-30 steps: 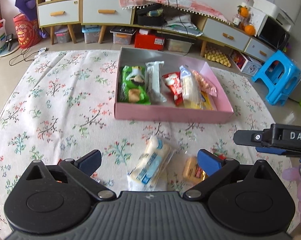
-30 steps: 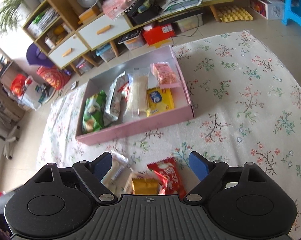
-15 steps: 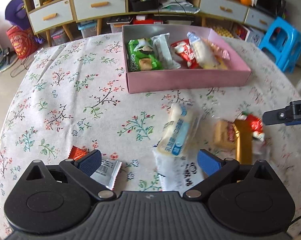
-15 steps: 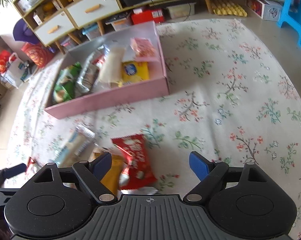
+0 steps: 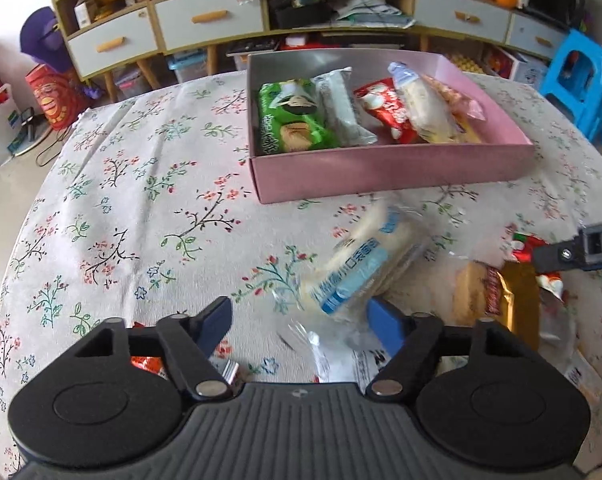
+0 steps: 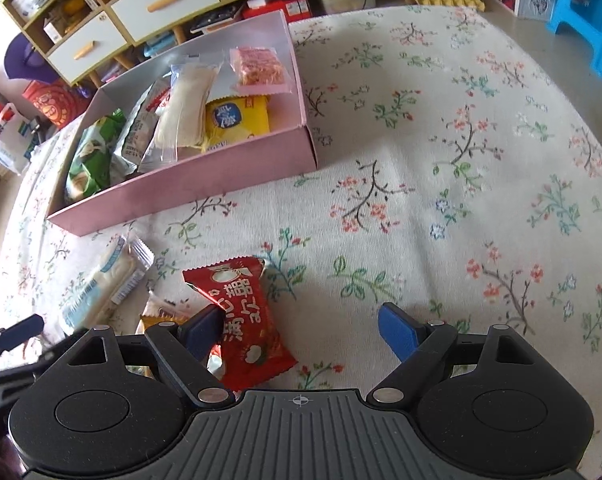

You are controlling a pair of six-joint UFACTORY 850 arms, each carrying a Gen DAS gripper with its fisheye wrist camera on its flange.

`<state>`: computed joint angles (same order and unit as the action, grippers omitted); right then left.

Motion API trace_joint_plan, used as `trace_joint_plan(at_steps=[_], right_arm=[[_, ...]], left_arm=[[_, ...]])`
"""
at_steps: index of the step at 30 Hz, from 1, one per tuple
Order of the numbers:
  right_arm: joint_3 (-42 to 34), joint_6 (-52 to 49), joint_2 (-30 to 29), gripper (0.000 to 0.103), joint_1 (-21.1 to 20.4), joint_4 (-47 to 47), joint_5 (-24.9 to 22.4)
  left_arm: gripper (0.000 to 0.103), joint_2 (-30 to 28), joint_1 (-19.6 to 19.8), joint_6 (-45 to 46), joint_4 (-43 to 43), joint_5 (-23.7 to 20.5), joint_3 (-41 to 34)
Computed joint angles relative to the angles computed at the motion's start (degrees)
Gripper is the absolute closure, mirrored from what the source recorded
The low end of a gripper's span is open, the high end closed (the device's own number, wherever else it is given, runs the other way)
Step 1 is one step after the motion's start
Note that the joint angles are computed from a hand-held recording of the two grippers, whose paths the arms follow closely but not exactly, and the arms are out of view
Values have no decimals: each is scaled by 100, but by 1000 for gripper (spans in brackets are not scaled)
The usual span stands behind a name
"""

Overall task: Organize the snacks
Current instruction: 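Grasp clear white-bread bag with left tool while right tool grasps red candy bag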

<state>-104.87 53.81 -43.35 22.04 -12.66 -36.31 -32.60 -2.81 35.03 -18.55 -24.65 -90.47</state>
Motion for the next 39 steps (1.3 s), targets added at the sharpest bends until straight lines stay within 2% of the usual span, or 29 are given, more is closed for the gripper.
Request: trace_joint_plan(at_steps=[2, 4, 8, 9, 12, 17, 22, 26, 27, 31, 35, 39], right_arm=[[-82, 180, -53, 17, 29, -346, -99], [-173, 358, -112, 17, 56, -727, -249], [-325, 710, -234, 17, 110, -1607, -663], [-324, 718, -237, 17, 105, -1709, -694], [-150, 601, -118, 17, 13, -1623, -429], [112, 152, 72, 17, -193, -753, 126], [269, -257, 151, 17, -353, 259, 384], [401, -314, 234, 17, -407, 549, 556], [418, -331, 248, 17, -416, 605, 580], [450, -379, 292, 17, -442, 606, 645], [401, -1094, 283, 17, -445, 661, 730], [338, -2202, 224, 17, -354, 604, 815]], left_arm=[[41, -93, -22, -326, 298, -9, -106], [39, -161, -26, -383, 327, 9, -166], [37, -197, 21, 865, -484, 128, -169], [33, -181, 35, 1325, -773, 193, -122], [26, -162, 110, 2836, -1794, 156, -41], [22, -155, 202, 3866, -2653, -45, -24], [37, -282, 346, 3855, -2814, -1015, -369], [37, -392, 356, 3600, -2352, -1780, -670], [36, -377, 333, 3546, -2190, -1789, -673], [21, -188, 253, 3811, -2217, -1111, -373], [22, -281, 208, 3901, -2488, -956, -457], [30, -346, 98, 4205, -2870, -924, -487]])
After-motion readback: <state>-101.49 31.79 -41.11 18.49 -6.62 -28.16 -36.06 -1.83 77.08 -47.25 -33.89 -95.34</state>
